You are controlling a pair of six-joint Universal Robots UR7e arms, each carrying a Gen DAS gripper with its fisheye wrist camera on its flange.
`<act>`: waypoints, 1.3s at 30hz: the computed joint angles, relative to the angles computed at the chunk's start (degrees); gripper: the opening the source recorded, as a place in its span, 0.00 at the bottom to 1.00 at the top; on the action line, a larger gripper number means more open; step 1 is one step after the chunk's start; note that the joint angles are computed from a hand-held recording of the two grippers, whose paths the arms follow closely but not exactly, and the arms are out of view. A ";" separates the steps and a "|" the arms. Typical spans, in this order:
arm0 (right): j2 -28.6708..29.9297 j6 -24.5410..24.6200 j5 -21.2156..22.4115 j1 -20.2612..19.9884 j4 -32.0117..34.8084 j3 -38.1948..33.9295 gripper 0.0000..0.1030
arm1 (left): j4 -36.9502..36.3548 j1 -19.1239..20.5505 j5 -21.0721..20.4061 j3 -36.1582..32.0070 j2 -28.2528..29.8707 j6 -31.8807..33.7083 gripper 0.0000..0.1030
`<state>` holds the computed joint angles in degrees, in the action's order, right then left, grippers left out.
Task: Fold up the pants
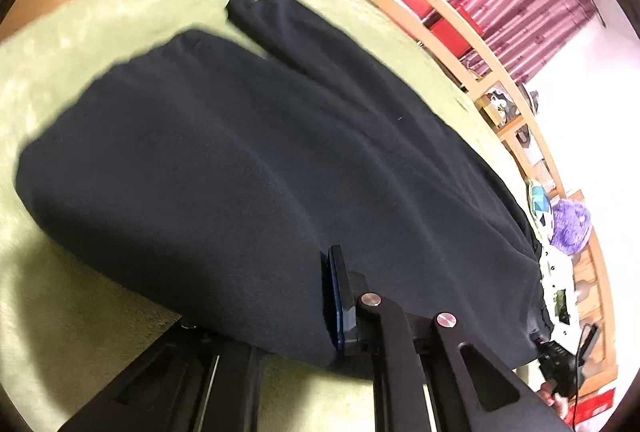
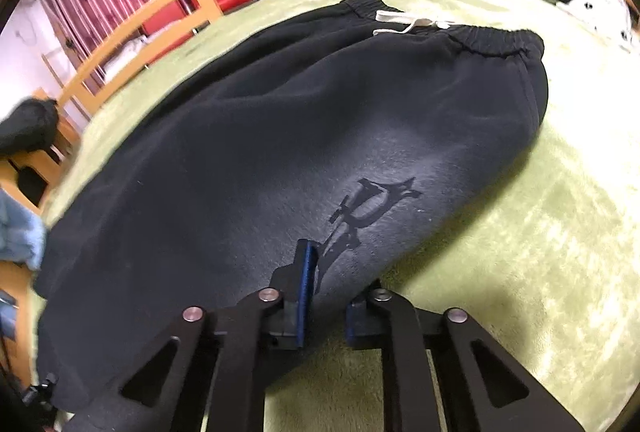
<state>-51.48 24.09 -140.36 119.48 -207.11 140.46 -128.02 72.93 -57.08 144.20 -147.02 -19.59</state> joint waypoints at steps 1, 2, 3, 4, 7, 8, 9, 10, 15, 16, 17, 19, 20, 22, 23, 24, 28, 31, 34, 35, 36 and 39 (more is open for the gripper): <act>-0.57 -0.43 0.81 0.06 -0.75 0.41 0.11 | 3.16 -3.36 2.70 -0.43 -1.64 -1.69 0.10; -1.00 -0.87 1.32 0.18 -1.01 0.54 0.10 | 6.38 -6.77 5.06 -1.10 -3.15 -3.65 0.10; -1.55 -1.64 1.78 0.38 -1.16 0.60 0.10 | 7.47 -8.13 5.88 -1.59 -3.43 -4.33 0.10; -2.17 -2.62 2.28 0.58 -0.96 0.45 0.10 | 9.06 -10.22 7.02 -2.39 -3.72 -5.55 0.10; -4.18 -6.70 4.50 0.87 0.08 -0.95 0.10 | 7.93 -14.08 9.36 -4.78 -0.81 -4.38 0.10; -4.78 -8.05 5.14 1.01 0.77 -1.98 0.09 | 6.85 -14.76 10.32 -5.69 1.02 -3.53 0.10; -5.19 -9.26 5.58 0.97 1.23 -2.75 0.09 | 5.76 -15.35 11.00 -6.42 2.54 -2.84 0.10; -5.45 -11.28 6.04 1.09 1.80 -4.21 0.09 | 3.85 -15.97 11.85 -7.19 4.60 -1.94 0.10; -4.73 -20.45 8.08 0.67 4.64 -12.66 0.09 | -4.76 -18.88 19.11 -9.92 14.98 1.07 0.10; -4.34 -21.79 8.51 0.39 4.92 -14.26 0.09 | -7.86 -18.95 20.47 -10.29 17.63 2.66 0.10; -3.91 -23.24 9.11 -0.05 4.99 -15.68 0.09 | -11.06 -18.96 21.65 -10.55 20.11 4.24 0.10; -2.39 -26.44 10.63 -0.97 5.35 -19.80 0.09 | -18.83 -17.94 23.14 -12.09 26.63 8.04 0.10; -1.63 -27.60 11.25 -1.47 5.61 -21.57 0.09 | -21.30 -17.26 23.15 -12.91 28.87 9.68 0.10; 0.21 -29.70 12.73 -2.54 6.46 -25.78 0.09 | -27.65 -15.77 23.23 -15.35 34.64 13.54 0.10; 1.25 -30.20 13.62 -3.14 7.50 -28.28 0.08 | -30.67 -15.07 23.13 -16.62 37.35 15.26 0.10; 1.91 -30.53 14.46 -3.60 7.82 -29.70 0.08 | -32.67 -14.78 23.18 -17.51 39.21 16.23 0.10; 5.87 -29.95 15.42 -5.73 11.31 -36.06 0.10 | -40.22 -12.51 22.80 -19.95 46.78 18.42 0.10; 7.49 -27.95 17.05 -7.88 16.06 -37.70 0.23 | -42.61 -10.37 22.19 -20.59 51.34 19.40 0.11; 7.82 -26.16 15.78 -8.57 20.76 -37.82 0.44 | -37.46 -9.89 24.61 -21.93 54.61 17.73 0.38; 7.46 -26.45 15.79 -8.58 20.84 -37.02 0.45 | -33.89 -10.04 25.27 -22.38 54.85 16.15 0.56; 6.96 -27.01 15.72 -8.49 20.57 -36.10 0.47 | -32.14 -10.42 25.62 -22.26 54.90 15.17 0.60; 5.36 -29.43 14.10 -7.34 17.90 -32.73 0.58 | -30.99 -12.48 24.10 -19.93 52.28 14.59 0.68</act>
<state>-46.11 -5.34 -126.26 112.14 -189.21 107.73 -159.01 60.45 -32.97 124.27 -94.74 -5.00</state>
